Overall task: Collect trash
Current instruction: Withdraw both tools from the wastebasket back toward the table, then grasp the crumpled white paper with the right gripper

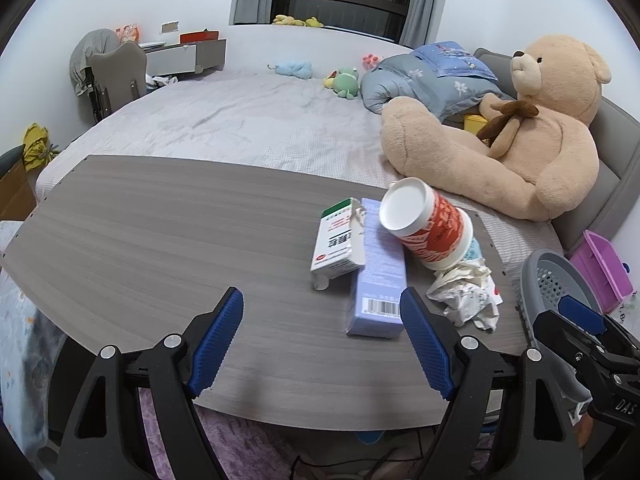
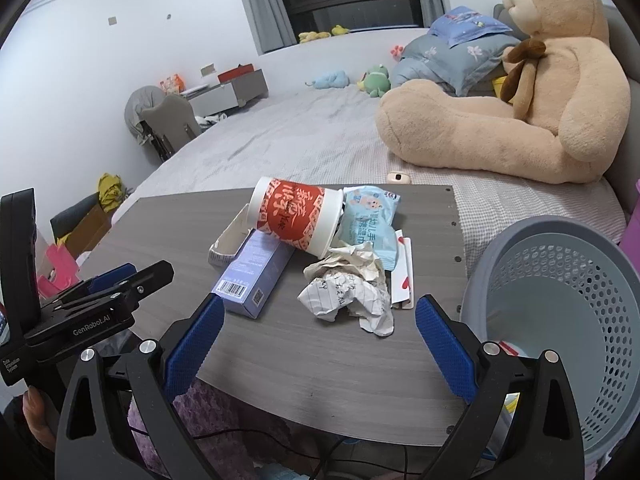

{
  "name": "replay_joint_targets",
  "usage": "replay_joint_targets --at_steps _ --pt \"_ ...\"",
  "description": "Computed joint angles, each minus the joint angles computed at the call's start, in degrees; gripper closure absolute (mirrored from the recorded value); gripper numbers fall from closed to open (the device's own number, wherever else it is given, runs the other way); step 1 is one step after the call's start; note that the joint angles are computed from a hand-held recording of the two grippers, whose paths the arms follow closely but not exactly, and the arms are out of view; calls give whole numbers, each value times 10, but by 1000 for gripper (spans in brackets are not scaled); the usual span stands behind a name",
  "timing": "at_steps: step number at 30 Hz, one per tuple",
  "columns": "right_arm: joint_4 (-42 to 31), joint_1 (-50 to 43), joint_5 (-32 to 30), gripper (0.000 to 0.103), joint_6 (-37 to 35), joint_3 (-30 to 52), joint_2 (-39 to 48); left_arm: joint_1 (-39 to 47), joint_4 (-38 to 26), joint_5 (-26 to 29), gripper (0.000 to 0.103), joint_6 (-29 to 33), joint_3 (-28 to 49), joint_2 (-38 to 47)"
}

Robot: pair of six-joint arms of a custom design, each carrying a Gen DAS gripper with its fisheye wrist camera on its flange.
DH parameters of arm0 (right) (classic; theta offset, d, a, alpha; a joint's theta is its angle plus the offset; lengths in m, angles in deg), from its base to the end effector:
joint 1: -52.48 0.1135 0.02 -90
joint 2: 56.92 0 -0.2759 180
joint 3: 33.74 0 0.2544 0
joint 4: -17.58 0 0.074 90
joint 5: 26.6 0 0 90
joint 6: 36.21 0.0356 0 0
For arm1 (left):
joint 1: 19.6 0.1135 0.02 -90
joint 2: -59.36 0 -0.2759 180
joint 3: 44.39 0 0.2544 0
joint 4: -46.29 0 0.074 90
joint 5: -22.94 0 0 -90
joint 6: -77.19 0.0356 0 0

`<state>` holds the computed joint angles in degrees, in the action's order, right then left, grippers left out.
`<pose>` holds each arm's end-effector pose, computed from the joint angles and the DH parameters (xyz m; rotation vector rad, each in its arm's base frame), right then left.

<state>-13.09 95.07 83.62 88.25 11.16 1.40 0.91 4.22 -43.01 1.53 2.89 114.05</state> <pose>0.1554 0.1261 0.2145 0.0102 2.2986 0.2849 0.1756 0.0502 0.2249 0.0578 2.3477 -0.2170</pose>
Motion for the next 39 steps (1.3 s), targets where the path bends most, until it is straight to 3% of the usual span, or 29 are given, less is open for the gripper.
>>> replay_joint_targets --at_steps 23,32,35,39 --pt "50 -59 -24 10 -17 56 193 16 56 -10 26 7 12 119" --pt "39 -67 -17 24 -27 96 258 14 59 -8 26 1 19 132" --pt "34 -65 -17 36 -28 104 273 13 60 -7 26 0 17 132" --pt "35 -57 -11 40 -33 98 267 9 59 -7 26 -5 19 131"
